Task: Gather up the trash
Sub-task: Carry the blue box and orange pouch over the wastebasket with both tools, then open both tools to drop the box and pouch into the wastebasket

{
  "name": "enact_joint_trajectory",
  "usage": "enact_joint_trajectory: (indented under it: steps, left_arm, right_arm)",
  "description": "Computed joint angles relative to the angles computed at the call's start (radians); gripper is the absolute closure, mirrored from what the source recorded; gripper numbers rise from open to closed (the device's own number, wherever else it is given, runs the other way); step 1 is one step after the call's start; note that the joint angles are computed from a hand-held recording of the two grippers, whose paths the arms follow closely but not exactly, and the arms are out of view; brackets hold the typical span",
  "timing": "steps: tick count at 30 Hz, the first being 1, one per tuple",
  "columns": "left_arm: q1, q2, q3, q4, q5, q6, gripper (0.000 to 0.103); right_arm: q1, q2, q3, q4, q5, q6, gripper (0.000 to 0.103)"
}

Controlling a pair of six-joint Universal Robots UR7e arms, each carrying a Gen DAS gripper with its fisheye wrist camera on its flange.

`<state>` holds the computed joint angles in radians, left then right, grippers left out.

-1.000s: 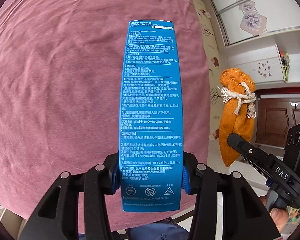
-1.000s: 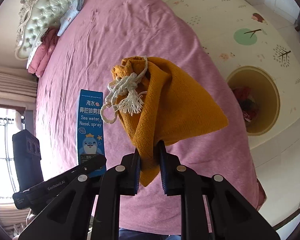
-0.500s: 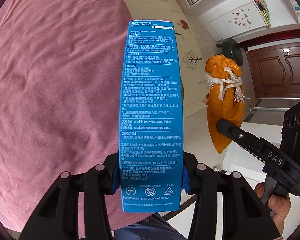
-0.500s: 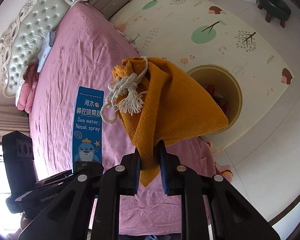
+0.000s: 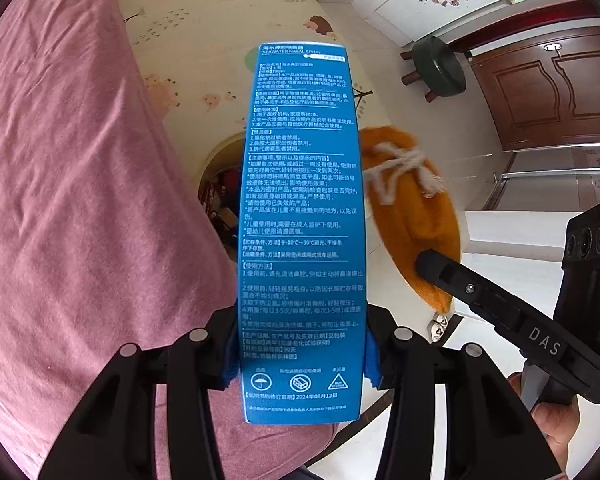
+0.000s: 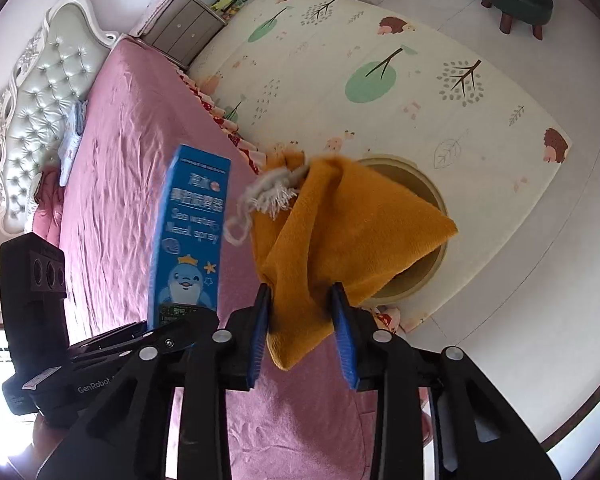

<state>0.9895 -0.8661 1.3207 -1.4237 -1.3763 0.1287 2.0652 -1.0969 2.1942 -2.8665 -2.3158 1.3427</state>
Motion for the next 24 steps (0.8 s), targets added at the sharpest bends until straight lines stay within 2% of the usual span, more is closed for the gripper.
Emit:
enact_joint_trajectory:
  steps: [2, 4, 11, 24]
  left_arm:
    - [-0.006, 0.002, 0.005, -0.027, 0.023, -0.003, 0.018]
    - [-0.004, 0.014, -0.011, -0.018, 0.035, -0.005, 0.018]
    - [0.004, 0.011, -0.030, -0.004, 0.049, -0.021, 0.018]
    - [0.041, -0.092, -0.071, 0.040, 0.053, -0.018, 0.018]
  right_arm:
    - [0.003, -0.021, -0.009, 0.082, -0.031, 0.016, 0.065]
    - [0.005, -0.038, -0.005, 0.118, -0.044, 0.037, 0.064]
    - [0.021, -0.033, 0.001, 0.079, -0.041, 0.069, 0.064]
    - [0.082, 0.074, -0.210, 0.201, -0.013, -0.027, 0.064]
